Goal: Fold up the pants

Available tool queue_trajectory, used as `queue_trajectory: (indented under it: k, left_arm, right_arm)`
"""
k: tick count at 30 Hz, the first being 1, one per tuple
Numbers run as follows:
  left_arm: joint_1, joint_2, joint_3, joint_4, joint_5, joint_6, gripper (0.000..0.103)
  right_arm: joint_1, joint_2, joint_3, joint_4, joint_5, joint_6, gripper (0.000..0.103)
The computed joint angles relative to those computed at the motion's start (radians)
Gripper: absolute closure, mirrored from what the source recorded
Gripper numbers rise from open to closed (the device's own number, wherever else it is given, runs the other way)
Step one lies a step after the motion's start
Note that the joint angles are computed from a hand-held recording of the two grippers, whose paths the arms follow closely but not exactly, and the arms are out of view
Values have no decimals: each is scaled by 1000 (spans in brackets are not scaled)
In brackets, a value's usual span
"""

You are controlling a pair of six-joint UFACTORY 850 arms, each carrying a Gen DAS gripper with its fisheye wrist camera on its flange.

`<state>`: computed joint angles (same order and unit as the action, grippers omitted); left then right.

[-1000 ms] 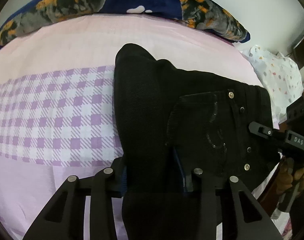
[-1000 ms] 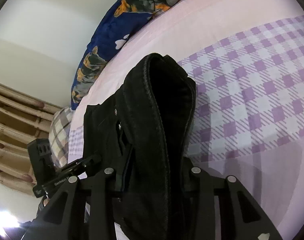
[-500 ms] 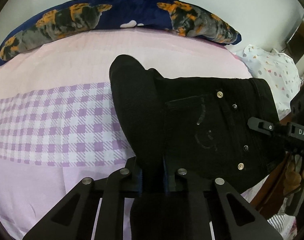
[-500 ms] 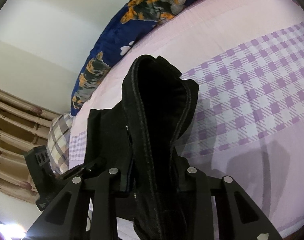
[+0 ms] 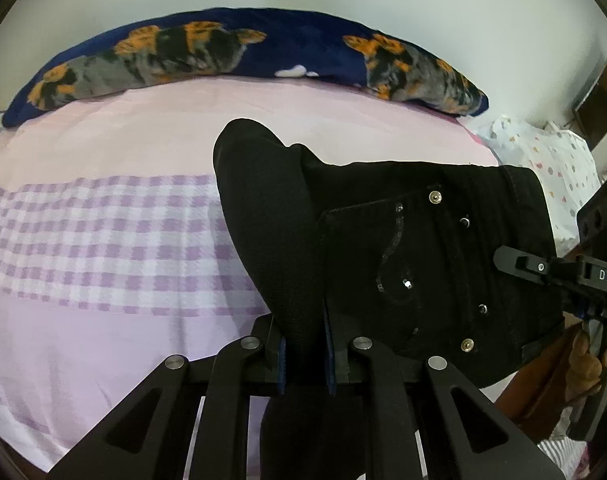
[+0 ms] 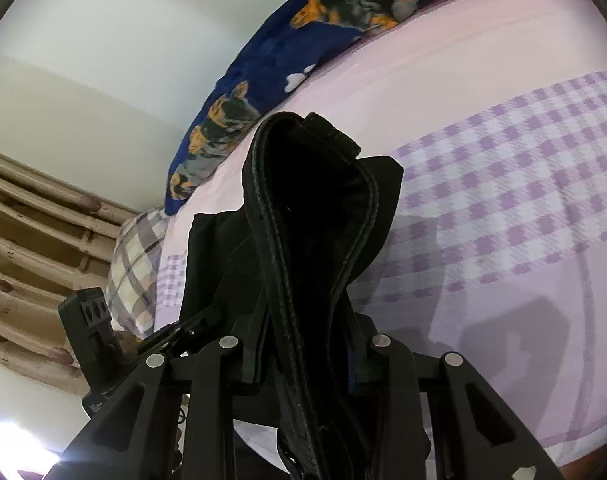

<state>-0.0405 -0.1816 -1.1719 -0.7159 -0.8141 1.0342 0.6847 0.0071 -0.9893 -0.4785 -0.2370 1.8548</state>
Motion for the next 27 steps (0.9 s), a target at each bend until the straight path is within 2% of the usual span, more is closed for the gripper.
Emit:
queue_trajectory:
  k: [9, 13, 22, 27]
  left_arm:
    - [46, -25, -66, 15, 29, 3, 89]
    - [58, -51, -112, 20, 36, -8, 89]
    - [65, -133, -232, 40, 38, -61, 89]
    - [56, -184, -297, 60, 42, -89, 89]
  right_arm:
    - [-23, -95, -91, 80, 78, -119, 76]
    - [-44, -141, -141, 258, 104, -324, 76]
    - [-95, -232, -251, 697, 99, -817, 76]
    - [-124, -279, -311, 837, 73, -981, 76]
